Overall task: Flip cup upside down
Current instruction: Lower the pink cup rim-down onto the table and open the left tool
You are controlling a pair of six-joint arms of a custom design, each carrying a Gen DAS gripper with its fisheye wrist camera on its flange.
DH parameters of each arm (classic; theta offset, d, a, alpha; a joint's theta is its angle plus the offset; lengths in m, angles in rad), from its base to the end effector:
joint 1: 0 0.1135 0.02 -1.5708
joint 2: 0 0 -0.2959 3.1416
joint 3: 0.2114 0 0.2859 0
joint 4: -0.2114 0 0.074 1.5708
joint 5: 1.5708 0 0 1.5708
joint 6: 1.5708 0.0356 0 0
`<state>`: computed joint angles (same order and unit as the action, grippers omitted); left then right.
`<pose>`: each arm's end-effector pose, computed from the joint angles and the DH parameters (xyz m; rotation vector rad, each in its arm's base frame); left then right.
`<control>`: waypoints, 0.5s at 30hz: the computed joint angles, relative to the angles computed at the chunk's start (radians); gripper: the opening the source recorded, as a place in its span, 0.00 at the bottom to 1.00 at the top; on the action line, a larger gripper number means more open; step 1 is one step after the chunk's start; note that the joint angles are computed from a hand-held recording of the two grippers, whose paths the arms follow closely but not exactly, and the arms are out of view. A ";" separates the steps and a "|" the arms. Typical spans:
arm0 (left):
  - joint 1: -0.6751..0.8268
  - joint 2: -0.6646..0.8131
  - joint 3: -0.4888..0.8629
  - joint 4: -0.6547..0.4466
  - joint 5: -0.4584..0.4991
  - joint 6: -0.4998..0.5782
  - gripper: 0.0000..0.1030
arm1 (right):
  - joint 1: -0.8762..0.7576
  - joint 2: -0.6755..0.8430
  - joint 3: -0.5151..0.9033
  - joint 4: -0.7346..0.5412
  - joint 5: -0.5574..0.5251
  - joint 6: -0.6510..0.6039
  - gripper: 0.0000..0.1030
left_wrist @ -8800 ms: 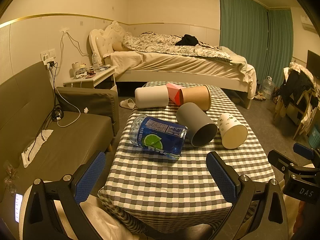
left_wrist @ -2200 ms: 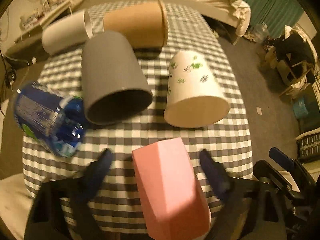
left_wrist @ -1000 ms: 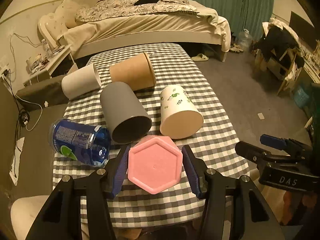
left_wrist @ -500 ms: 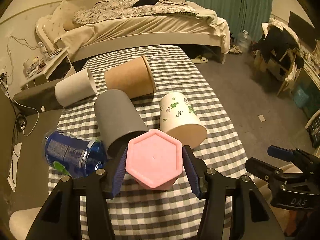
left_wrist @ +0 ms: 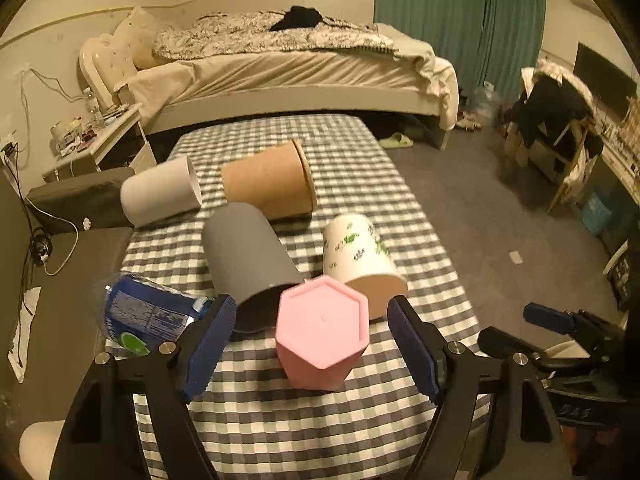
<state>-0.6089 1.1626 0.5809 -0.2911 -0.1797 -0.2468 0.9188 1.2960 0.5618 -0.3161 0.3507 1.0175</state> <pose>0.1998 -0.1316 0.1981 0.3593 2.4049 -0.1677 0.1559 0.1840 0.1623 0.2458 2.5390 0.3031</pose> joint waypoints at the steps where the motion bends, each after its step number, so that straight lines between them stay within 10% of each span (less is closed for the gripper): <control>1: 0.004 -0.024 0.000 -0.009 0.001 0.001 0.79 | 0.010 0.000 0.005 -0.006 0.017 0.001 0.85; 15: 0.145 -0.601 -0.100 -0.166 -0.025 0.106 0.87 | 0.341 -0.007 0.215 -0.317 0.453 0.179 0.85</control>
